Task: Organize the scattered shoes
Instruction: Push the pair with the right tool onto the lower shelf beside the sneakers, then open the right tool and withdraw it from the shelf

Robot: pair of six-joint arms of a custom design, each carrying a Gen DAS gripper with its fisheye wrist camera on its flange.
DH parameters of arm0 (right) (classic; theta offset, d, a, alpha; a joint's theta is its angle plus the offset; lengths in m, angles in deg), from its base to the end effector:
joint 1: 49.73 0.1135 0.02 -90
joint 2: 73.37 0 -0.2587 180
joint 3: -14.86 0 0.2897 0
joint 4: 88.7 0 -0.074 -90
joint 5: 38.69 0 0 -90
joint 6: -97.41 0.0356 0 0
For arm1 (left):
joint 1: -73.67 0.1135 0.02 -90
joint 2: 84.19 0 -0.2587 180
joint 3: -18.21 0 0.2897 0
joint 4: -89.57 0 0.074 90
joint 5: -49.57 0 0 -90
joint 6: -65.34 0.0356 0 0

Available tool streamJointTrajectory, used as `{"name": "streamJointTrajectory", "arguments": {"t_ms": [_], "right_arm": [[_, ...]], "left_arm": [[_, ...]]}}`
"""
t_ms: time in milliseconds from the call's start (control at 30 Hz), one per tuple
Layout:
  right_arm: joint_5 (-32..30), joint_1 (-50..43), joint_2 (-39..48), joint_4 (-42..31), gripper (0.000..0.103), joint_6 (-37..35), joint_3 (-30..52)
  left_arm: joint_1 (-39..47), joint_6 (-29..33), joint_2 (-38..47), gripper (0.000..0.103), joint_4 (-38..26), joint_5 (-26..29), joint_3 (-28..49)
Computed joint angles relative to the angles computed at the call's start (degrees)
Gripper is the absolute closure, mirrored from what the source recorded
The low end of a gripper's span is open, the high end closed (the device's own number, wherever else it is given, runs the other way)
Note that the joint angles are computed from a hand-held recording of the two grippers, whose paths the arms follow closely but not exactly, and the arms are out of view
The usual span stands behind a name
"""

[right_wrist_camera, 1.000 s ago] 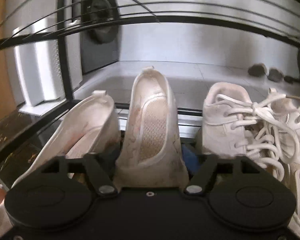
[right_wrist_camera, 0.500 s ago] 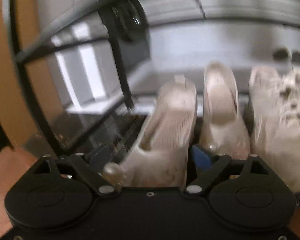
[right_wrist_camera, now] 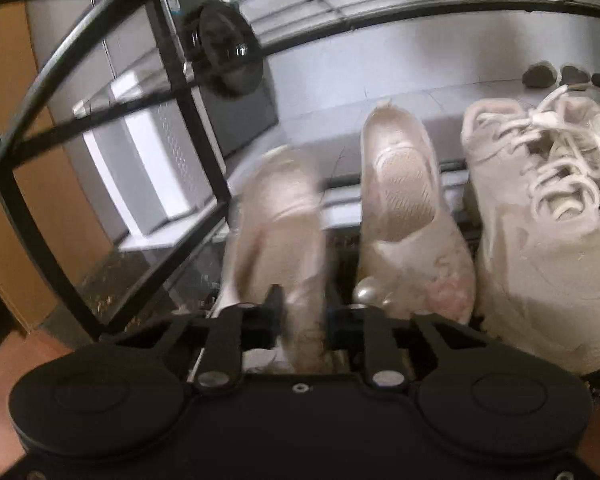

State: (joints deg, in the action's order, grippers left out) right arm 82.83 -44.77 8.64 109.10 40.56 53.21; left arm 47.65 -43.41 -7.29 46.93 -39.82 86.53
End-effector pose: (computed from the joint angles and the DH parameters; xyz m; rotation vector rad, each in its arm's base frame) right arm 0.2881 0.0063 0.1242 0.7984 1.7830 -0.1196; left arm 0.2842 -0.1392 0.2368 0.1630 2.4923 -0.3471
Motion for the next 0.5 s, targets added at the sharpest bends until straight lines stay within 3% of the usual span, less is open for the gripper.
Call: {"name": "streamJointTrajectory", "arguments": {"t_ms": [67, 167, 300, 400, 500], "right_arm": [[-0.5, 0.1, -0.3, 0.8, 0.085, -2.4, 0.0], [-1.8, -0.8, -0.7, -3.5, 0.085, -1.8, 2.0], [-7.9, -4.0, 0.8, -14.3, 0.08, 0.1, 7.3], [-10.3, -4.7, 1.6, -17.6, 0.076, -1.0, 9.3], [-11.4, -5.2, 3.4, -17.3, 0.081, -2.4, 10.7]], "left_arm": [[-0.1, 0.1, 0.3, 0.001, -0.2, 0.0, 0.2], [-0.4, 0.5, 0.1, 0.001, 0.0, -0.2, 0.1], [0.2, 0.0, 0.0, 0.001, 0.1, 0.2, -0.1], [-0.2, 0.0, 0.4, 0.001, -0.2, -0.1, 0.3], [-0.4, 0.3, -0.1, 0.001, 0.2, -0.4, -0.1]]}}
